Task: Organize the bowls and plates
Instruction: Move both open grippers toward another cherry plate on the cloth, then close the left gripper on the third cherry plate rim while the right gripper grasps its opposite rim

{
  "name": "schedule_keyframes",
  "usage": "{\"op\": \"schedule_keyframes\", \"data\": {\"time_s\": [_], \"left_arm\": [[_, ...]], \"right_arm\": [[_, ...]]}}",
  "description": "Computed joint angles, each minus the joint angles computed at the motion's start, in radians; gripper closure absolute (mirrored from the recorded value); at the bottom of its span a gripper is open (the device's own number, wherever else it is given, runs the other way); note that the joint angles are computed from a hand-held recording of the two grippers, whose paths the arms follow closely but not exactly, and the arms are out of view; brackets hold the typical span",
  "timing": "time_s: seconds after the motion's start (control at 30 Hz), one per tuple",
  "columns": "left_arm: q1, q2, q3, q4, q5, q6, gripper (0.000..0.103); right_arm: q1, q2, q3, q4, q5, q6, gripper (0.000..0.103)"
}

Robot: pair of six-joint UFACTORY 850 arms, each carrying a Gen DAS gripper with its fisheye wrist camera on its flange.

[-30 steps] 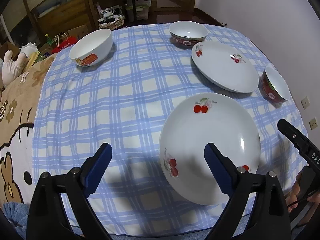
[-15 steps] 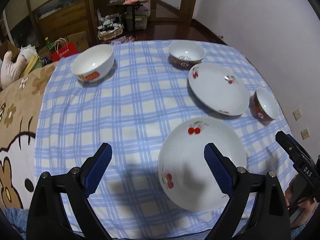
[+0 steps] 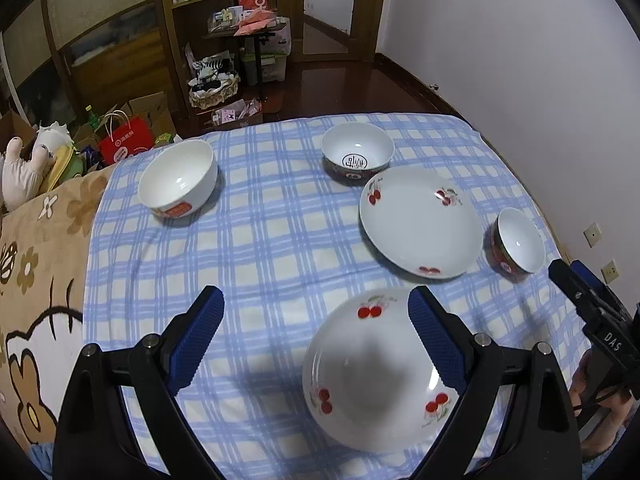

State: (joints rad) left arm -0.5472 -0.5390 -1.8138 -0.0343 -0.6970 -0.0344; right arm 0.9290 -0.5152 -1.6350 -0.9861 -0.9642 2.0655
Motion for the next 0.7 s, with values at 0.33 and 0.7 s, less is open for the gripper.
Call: {"op": "schedule_keyframes", "data": {"time_s": [0.33, 0.7], "left_arm": [[-0.003, -0.142, -0.196, -0.021, -0.08, 0.0, 0.011], [0.001, -0.397, -0.585, -0.022, -0.278, -0.046, 0.011]], "right_arm": [[-0.069, 0.003, -0.024, -0.045, 0.049, -0.069, 0.0], [-0.173, -0.059, -0.127, -0.001, 0.147, -0.262, 0.0]]}}
